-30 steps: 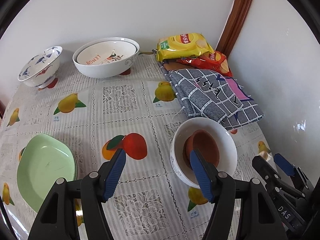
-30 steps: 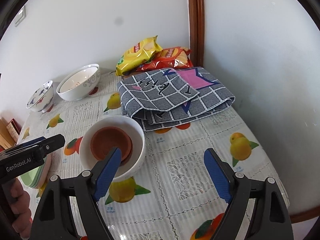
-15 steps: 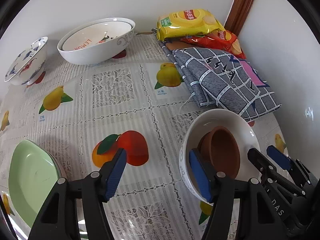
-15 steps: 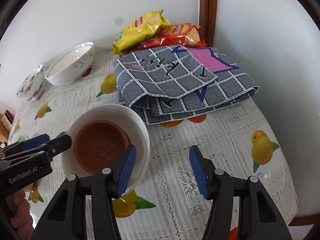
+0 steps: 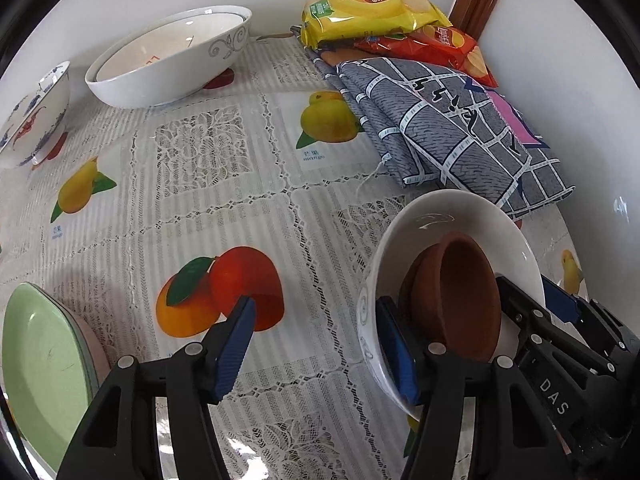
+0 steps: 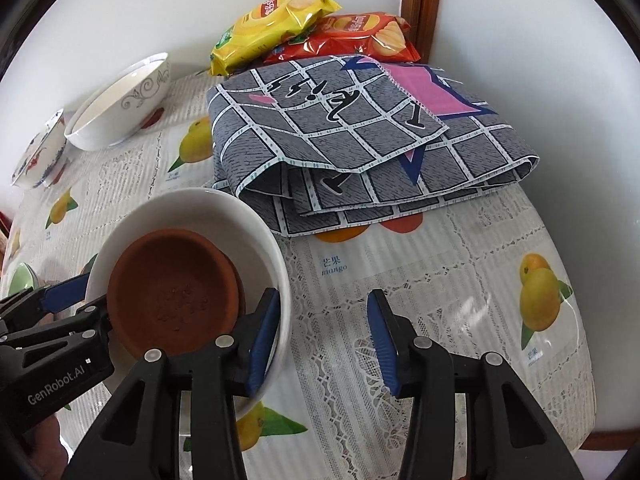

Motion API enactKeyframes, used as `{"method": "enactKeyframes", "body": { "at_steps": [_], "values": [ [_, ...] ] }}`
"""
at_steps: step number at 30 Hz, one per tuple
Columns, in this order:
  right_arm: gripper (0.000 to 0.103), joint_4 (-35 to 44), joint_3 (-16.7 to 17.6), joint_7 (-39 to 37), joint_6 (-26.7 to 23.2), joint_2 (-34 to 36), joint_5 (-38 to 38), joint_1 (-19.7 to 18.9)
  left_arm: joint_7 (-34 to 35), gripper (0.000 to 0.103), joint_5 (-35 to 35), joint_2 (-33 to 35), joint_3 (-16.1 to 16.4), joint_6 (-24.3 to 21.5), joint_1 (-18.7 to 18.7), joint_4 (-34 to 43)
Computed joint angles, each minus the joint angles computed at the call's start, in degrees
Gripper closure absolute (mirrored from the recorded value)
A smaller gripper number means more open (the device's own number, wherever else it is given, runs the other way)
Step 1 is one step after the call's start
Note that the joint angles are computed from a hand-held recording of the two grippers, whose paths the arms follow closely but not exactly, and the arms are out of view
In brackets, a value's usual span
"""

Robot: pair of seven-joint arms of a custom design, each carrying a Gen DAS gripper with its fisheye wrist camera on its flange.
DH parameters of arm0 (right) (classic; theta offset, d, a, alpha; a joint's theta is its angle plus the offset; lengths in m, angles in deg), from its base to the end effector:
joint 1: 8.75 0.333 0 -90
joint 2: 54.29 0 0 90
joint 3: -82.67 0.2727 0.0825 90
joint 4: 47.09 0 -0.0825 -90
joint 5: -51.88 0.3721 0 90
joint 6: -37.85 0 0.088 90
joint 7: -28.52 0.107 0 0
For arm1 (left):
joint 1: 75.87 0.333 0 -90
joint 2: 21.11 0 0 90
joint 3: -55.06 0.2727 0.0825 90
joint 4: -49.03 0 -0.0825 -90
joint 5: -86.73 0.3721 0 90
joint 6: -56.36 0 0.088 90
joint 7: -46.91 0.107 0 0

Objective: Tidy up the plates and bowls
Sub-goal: 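Close both grippers on the white bowl rim and lift it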

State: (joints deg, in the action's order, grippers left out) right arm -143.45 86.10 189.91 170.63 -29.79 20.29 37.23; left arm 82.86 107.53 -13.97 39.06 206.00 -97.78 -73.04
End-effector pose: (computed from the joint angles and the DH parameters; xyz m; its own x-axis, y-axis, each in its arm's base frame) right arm 0.4394 0.4919 0.3430 -0.0582 -0.9982 0.0140 -0.8931 0.0458 -0.4475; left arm 0.4501 -0.3579 0.3544 -0.0139 -0.9932 0.1159 -0.9222 -0.0321 -0.3855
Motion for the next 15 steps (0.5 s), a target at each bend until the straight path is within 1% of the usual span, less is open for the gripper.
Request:
{"method": "enactKeyframes", "body": {
  "at_steps": [4, 6, 8, 10, 13, 15],
  "values": [
    [0.058, -1.6, 0.0, -0.1, 2.4, -0.6, 0.6, -0.7, 0.7, 0.044, -0.7, 0.2, 0.0, 1.4, 0.3, -0.6],
    [0.051, -1.3, -0.2, -0.2, 1.7, -0.4, 0.2, -0.5, -0.2, 0.044, 0.1, 0.2, 0.2, 1.5, 0.1, -0.6],
    [0.047, -1.1, -0.2, -0.4, 1.4, -0.4, 0.0, -0.4, -1.2, 0.044, 1.5, 0.3, 0.4, 1.6, -0.2, -0.5],
    [0.045, -1.9, -0.2, -0.3, 2.4, -0.6, 0.1, -0.7, -2.4, 0.044, 2.5, 0.3, 0.5, 1.5, -0.3, -0.5],
    [0.037, -3.3, -0.3, 0.5, 3.9, -1.3, 0.6, -1.3, -3.2, 0.044, 3.3, 0.7, 0.6, 1.3, -0.3, 0.1],
    [0.036, -3.8, -0.4, 0.9, 4.6, -1.6, 0.2, -1.3, -3.6, 0.044, 3.7, 0.7, 0.6, 1.6, -0.3, 0.0]
  ]
}}
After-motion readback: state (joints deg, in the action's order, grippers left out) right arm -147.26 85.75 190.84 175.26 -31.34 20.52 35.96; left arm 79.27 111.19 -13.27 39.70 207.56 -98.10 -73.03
